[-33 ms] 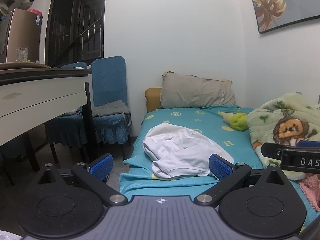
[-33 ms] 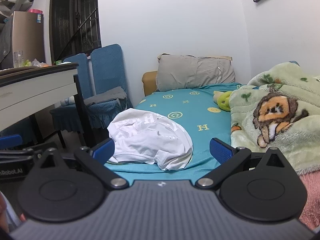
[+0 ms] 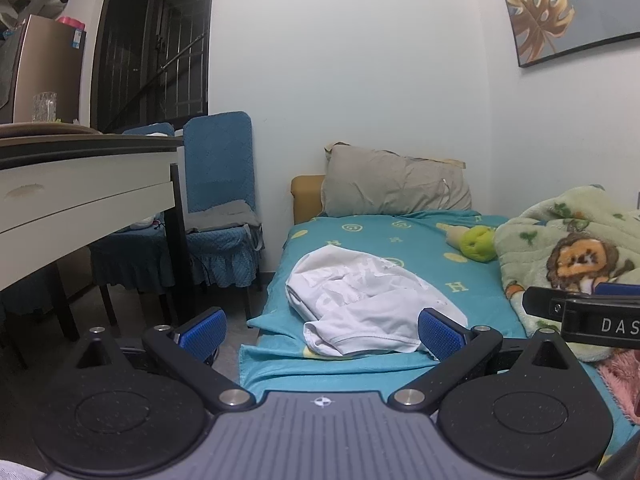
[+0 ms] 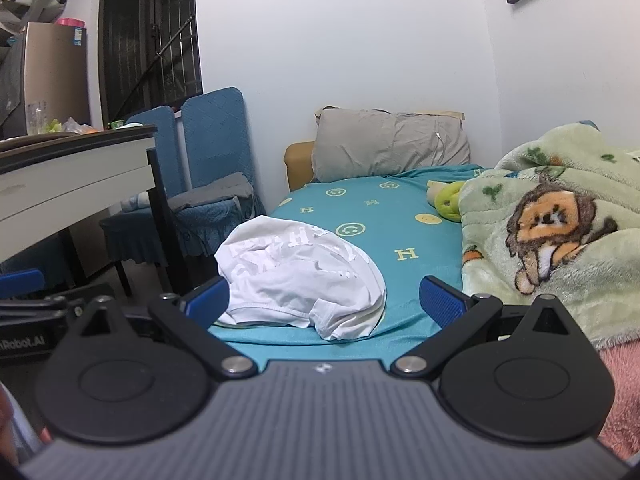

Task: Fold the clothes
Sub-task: 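Move both grippers toward the crumpled white T-shirt on the bed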

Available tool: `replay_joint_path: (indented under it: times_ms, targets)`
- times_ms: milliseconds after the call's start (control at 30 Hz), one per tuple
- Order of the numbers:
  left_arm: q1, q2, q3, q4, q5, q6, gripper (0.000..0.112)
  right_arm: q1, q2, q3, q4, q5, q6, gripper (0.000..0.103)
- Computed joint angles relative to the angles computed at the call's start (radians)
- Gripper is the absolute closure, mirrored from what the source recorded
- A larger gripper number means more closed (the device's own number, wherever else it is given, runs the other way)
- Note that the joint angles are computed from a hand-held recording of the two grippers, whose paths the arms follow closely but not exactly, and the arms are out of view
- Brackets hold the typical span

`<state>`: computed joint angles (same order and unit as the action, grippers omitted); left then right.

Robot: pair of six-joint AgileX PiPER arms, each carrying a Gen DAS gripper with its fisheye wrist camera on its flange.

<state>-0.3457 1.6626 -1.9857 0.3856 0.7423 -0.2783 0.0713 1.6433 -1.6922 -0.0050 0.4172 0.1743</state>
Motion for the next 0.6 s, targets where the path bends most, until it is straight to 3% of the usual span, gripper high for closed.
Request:
replay_joint_path:
  times_ms: [133,300,600]
  targets:
    - [-0.013,0.027,-0.052,-0.026,0.042,-0.022,0.010,0.006,-0.003,-0.001,-0.013,0.010,0.008,0.000]
    - [0.049,-0.007,0.000,-0.106,0.004,0.065,0.010,0.009,0.002,-0.004,-0.014,0.011,0.000,0.000]
    - [0.075,-0.068,0.124,-0.132,-0.088,0.063,0.010,0.006,0.007,-0.003,0.004,0.003,-0.029,0.000]
